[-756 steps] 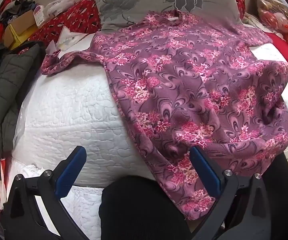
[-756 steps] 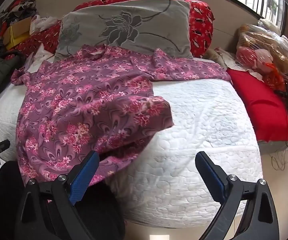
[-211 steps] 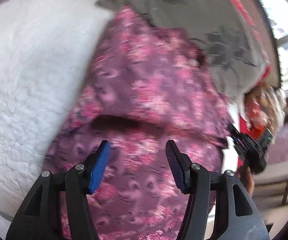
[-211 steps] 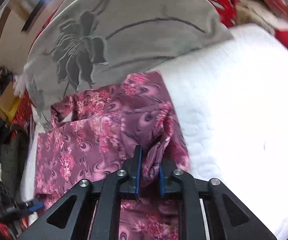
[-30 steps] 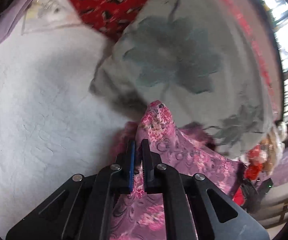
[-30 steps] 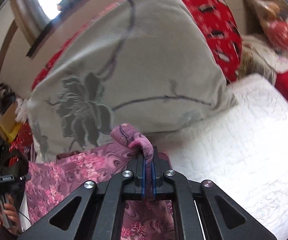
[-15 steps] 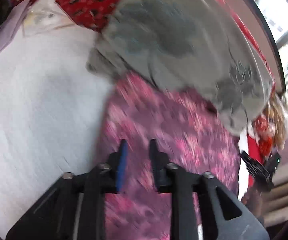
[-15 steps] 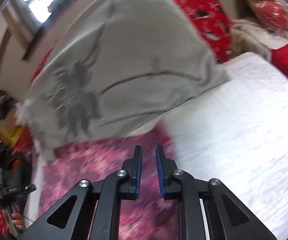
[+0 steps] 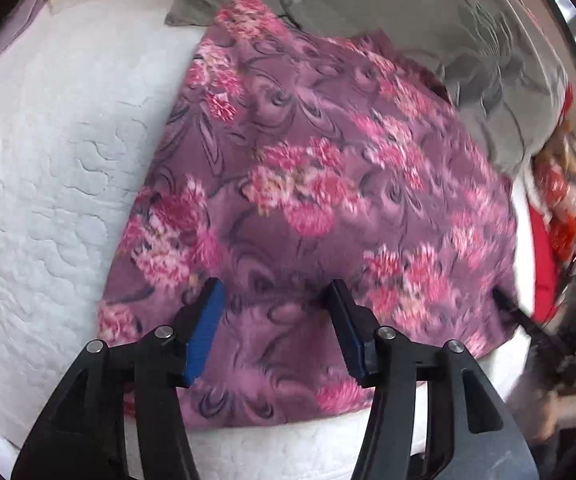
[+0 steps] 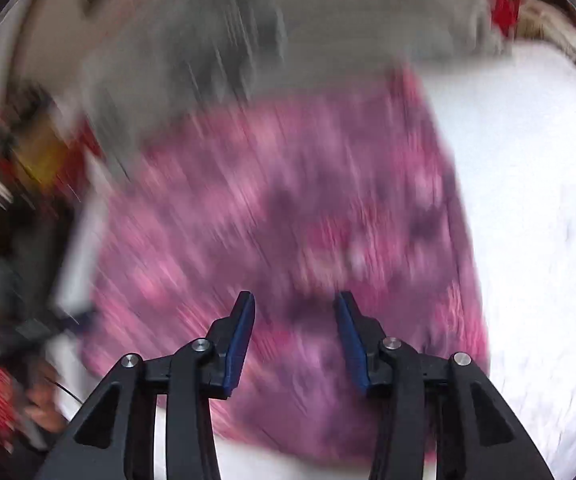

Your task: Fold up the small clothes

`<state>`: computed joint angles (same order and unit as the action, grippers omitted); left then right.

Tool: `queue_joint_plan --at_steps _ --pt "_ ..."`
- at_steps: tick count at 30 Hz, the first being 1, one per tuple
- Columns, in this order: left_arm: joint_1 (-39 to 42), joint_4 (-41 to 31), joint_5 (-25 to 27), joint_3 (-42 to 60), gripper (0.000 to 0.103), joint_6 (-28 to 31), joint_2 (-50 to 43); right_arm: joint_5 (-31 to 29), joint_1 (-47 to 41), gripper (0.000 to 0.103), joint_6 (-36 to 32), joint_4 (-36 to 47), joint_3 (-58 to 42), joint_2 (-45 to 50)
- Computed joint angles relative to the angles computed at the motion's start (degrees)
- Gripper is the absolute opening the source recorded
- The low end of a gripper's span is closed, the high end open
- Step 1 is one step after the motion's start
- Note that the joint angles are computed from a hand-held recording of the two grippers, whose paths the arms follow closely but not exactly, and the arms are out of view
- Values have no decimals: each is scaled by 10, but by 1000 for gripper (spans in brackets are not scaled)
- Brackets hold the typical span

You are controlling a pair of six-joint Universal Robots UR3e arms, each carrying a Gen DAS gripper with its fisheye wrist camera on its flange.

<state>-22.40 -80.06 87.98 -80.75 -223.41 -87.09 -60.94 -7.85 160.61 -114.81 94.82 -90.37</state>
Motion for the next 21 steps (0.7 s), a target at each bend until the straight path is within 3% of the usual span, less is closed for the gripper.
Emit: queue_joint_plan --at_steps 2,5,8,11,12,13,14,18,21 --pt "-9 -29 -7 28 53 -10 -4 3 -15 43 -7 26 4 -33" --pt "-6 -25 -25 -5 54 -23 23 75 -136 45 -23 74 73 -141" --pt "-13 10 -28 -54 54 -37 45 71 -218 50 -22 79 128 -195" --pt "-34 -20 -6 -14 54 -43 18 84 -264 49 -43 124 165 -206" --pt "-39 -30 -2 2 55 -45 8 99 -274 46 -56 132 176 -214" --pt "-43 -35 0 14 55 -45 -5 135 -290 32 -92 159 186 -225" --pt "-45 -41 0 21 55 -47 -10 161 -300 11 -127 185 188 -224" --pt "-26 -20 -19 -21 55 -51 24 234 -354 8 -232 260 186 -295" --pt "0 2 -41 -89 55 -46 88 221 -379 7 -234 253 194 -304"
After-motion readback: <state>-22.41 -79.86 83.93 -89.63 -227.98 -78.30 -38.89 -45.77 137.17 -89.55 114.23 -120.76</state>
